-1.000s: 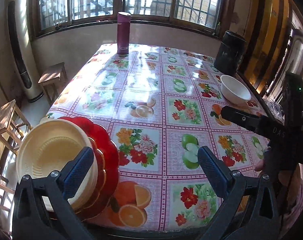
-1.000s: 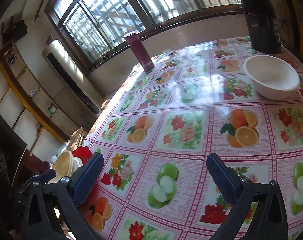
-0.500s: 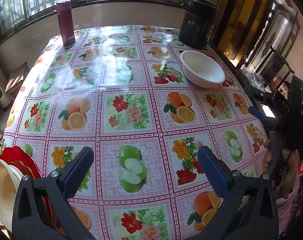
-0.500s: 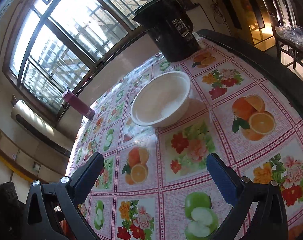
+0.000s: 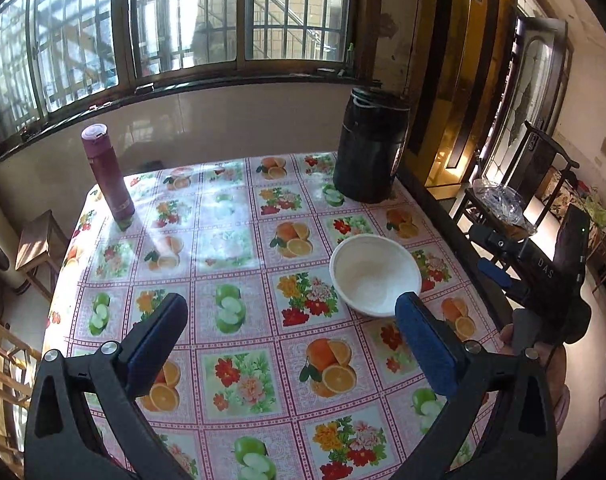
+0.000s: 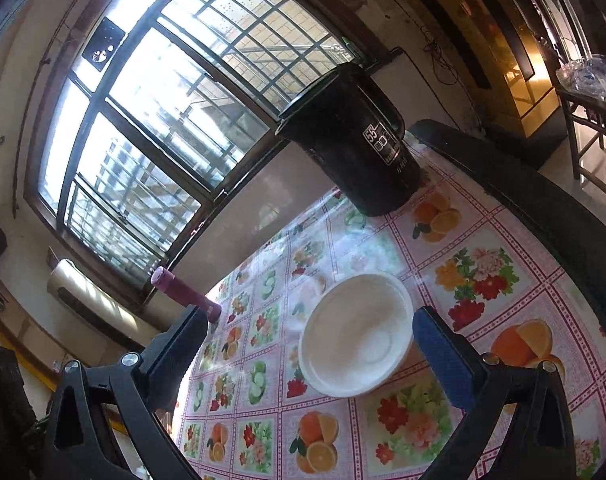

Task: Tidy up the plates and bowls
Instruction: 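Move the left gripper to the rim of the large white bowl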

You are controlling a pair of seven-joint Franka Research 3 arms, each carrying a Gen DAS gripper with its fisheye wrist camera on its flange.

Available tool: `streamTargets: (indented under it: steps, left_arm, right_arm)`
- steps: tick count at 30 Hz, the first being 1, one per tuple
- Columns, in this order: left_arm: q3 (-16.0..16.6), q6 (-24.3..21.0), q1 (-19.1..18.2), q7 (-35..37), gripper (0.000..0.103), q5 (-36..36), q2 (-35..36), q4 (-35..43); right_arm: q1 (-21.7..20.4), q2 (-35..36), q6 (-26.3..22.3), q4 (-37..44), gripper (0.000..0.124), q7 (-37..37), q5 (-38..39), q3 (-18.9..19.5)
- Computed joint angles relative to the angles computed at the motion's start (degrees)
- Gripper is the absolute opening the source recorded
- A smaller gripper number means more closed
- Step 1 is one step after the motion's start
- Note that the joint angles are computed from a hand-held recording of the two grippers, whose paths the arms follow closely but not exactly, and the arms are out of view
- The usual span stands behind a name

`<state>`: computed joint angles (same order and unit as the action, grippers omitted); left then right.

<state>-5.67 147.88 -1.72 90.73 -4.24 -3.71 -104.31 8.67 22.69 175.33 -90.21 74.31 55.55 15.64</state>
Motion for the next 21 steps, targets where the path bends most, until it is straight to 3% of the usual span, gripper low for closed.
streamTargets:
  steps: [3, 7, 11, 16, 21]
  left_arm:
    - [-0.17, 2.67, -0.38, 1.47, 0.103, -2.43, 1.72, 1.42]
    - [-1.32, -0.82, -0.63, 1.74, 0.103, -0.59, 6.57, 3.72]
    - [-2.59, -6.73, -0.83, -0.64, 0.103, 0.73, 13.18, 7.99]
    - [-3.67, -7.77, -0.34, -5.79, 0.103, 0.25, 18.94, 11.66]
    - [-4.10, -7.44, -0.17, -10.85, 0.103, 0.47, 23.00, 15.44]
  right_arm:
    - [-1.46, 2.66, 0.09, 3.69, 0.103, -2.46, 1.58, 2.09]
    - [-4.04, 6.57, -2.56, 6.65, 0.103, -7.40, 6.09, 5.11]
    - [-8.62, 11.62, -12.34, 10.50, 0.103, -13.26, 15.07, 8.19]
    - [-6.64, 13.41, -15.16, 11.56, 0.103, -9.67, 16.59, 3.80]
    - [-5.57, 14.33, -15.28, 12.52, 0.103, -8.28, 16.72, 1.98]
